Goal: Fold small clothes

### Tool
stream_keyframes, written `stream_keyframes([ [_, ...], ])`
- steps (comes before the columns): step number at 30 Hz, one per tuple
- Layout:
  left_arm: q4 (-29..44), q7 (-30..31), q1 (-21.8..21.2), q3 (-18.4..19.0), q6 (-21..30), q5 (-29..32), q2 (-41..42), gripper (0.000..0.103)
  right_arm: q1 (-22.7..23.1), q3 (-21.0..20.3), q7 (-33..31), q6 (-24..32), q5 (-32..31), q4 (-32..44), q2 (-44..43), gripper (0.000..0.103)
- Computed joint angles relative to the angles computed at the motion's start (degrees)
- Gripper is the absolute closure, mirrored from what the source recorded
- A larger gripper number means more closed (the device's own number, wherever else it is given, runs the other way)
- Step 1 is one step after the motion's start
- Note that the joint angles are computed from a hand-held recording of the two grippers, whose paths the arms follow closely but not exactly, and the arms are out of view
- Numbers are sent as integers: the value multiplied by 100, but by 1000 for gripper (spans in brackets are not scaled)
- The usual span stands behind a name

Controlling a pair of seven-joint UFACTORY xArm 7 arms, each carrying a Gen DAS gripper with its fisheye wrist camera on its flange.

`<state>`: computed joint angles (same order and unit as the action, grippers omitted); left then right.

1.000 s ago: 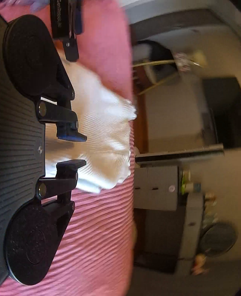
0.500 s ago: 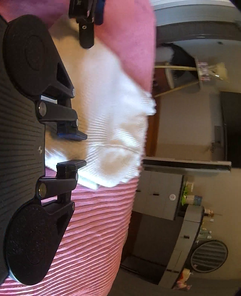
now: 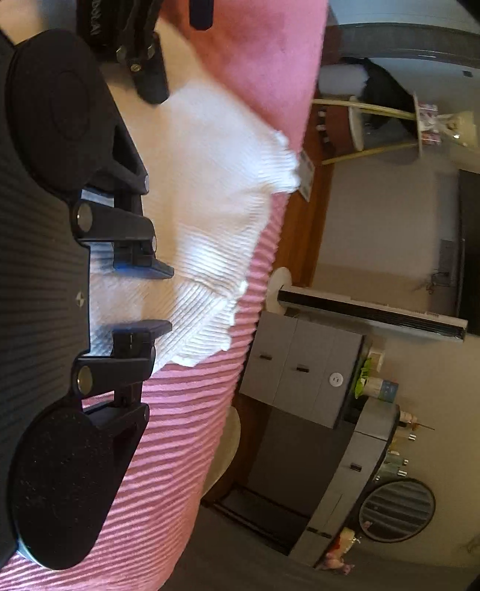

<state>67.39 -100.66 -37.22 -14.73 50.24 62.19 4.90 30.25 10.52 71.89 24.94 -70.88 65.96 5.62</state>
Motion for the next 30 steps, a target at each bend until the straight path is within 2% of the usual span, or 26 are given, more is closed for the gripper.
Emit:
stream_keyframes([
  [2,1,-185,-11,18,8,130,84,3,22,-71,779,-98,-896,-120,11,75],
  [4,79,-121,-94,15,230,347,205,2,-14,-78,1428,-172,-1544,-203,-2,72],
  [7,113,-102,-212,49,407,604,309,1,-101,-20,1823,-249,-1906,-274,-34,70],
  [9,26,-137,-141,88,176,358,187,1,-98,62,1496,-100,-1625,-302,-86,66],
  [12,-155,-37,-20,42,-62,-234,-170,1,-23,216,530,401,-583,-396,-386,52],
  [14,-310,7,-17,-98,7,-466,-478,2,12,345,394,590,-76,-697,-845,45],
  [16,-513,-137,-46,-311,191,-595,-805,2,-48,448,627,265,326,-1251,-1510,36],
  [18,-711,-260,-43,-508,266,-849,-1053,2,-18,504,537,-20,930,-1774,-2039,32],
  [20,-911,-445,-15,-680,274,-1053,-1252,2,61,630,394,12,1387,-2212,-2457,32],
  [22,-1022,-554,13,-827,333,-1236,-1402,2,34,793,405,69,1570,-2534,-2751,26],
  [25,-870,-298,40,-997,653,-1557,-1405,2,-5,877,215,200,2081,-2804,-2982,26],
  [28,-659,54,-5,-1096,1037,-1698,-1289,2,-119,1042,-109,447,2384,-2730,-3011,24],
  [30,-659,89,-40,-1086,1056,-1812,-1300,2,-231,1195,-419,605,2453,-2563,-2898,24],
])
